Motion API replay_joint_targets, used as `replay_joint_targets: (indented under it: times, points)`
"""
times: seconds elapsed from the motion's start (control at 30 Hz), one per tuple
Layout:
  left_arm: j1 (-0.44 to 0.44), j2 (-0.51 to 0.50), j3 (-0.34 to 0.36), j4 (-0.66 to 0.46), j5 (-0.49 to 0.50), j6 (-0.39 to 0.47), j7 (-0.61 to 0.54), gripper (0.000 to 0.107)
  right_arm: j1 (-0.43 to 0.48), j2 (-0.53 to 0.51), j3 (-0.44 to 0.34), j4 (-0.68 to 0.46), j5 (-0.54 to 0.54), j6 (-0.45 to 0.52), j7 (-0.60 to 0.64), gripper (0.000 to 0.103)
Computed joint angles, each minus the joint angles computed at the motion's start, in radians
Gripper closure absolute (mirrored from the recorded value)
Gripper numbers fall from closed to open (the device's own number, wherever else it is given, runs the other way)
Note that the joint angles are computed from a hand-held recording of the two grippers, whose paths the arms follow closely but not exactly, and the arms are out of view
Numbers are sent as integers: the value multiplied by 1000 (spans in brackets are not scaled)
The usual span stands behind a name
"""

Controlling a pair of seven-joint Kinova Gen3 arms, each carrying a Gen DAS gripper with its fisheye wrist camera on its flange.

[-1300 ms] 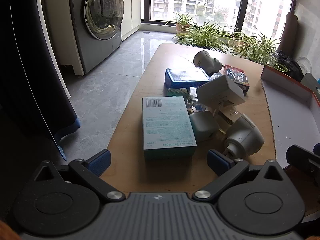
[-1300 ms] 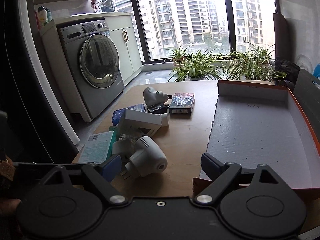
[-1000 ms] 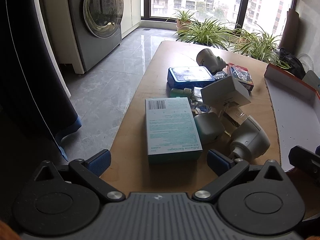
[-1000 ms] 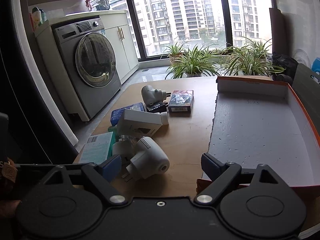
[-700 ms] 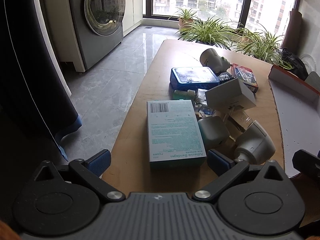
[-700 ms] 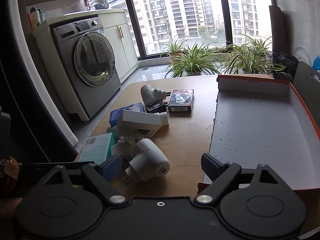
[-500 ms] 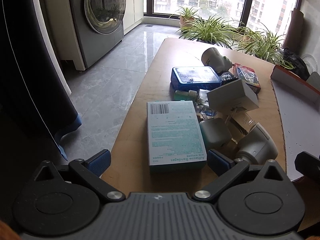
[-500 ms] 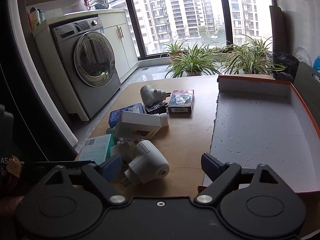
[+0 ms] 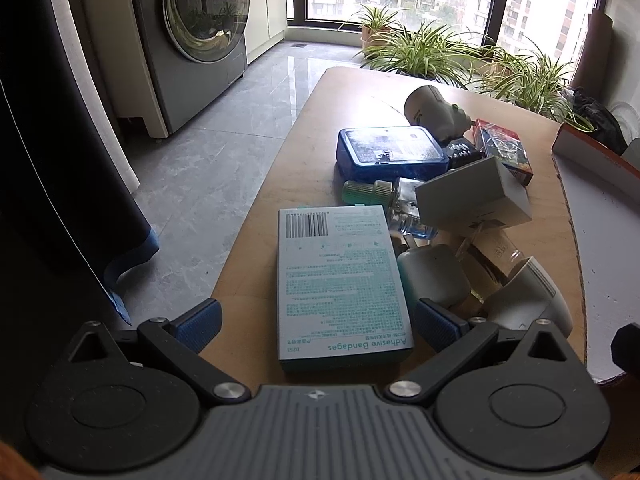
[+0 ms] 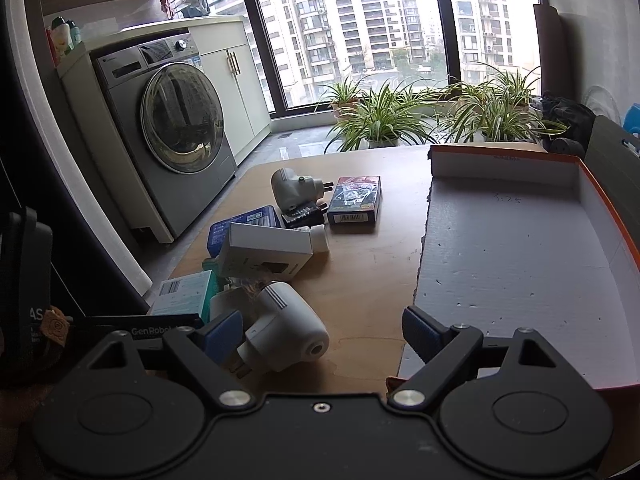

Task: Organize rigid objects
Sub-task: 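Grasp the teal bandage box with the left tool while the right tool approaches the white plug lamp, then close the right tool on the white plug-in lamp and lift it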

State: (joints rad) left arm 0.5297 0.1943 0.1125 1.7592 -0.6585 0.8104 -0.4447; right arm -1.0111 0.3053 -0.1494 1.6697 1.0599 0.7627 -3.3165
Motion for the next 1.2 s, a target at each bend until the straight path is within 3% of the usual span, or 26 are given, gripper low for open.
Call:
replay_joint_targets:
  times: [0.27,0.53,0.7,0.77,0.9,1.13,1.17,1.2]
  points:
    - [-18,25,-16,-2,14,-1,-41,4,2,7,4,-6,-6,4,11,1]
    - [-29,40,-34,14,0,-67,-82,4,19,35,10,-44,-77,-25,93,1]
    - [-34,18,-50,65,-21,-160,-80,17,43,72,18,-109,-206,-44,182,1]
    - [-28,8,-55,86,-51,-191,-65,33,57,87,24,-132,-272,-64,215,1]
    - [-53,-12,-50,112,-34,-238,-84,36,72,130,38,-202,-400,-43,273,1]
    - [-66,-47,-43,140,-39,-269,-74,36,7,248,103,-396,-441,141,411,1]
    - [-69,-50,-41,142,-37,-273,-73,36,-6,263,119,-412,-440,153,437,2]
    - [-72,-55,-38,144,-38,-278,-71,36,-3,267,116,-415,-441,148,458,15]
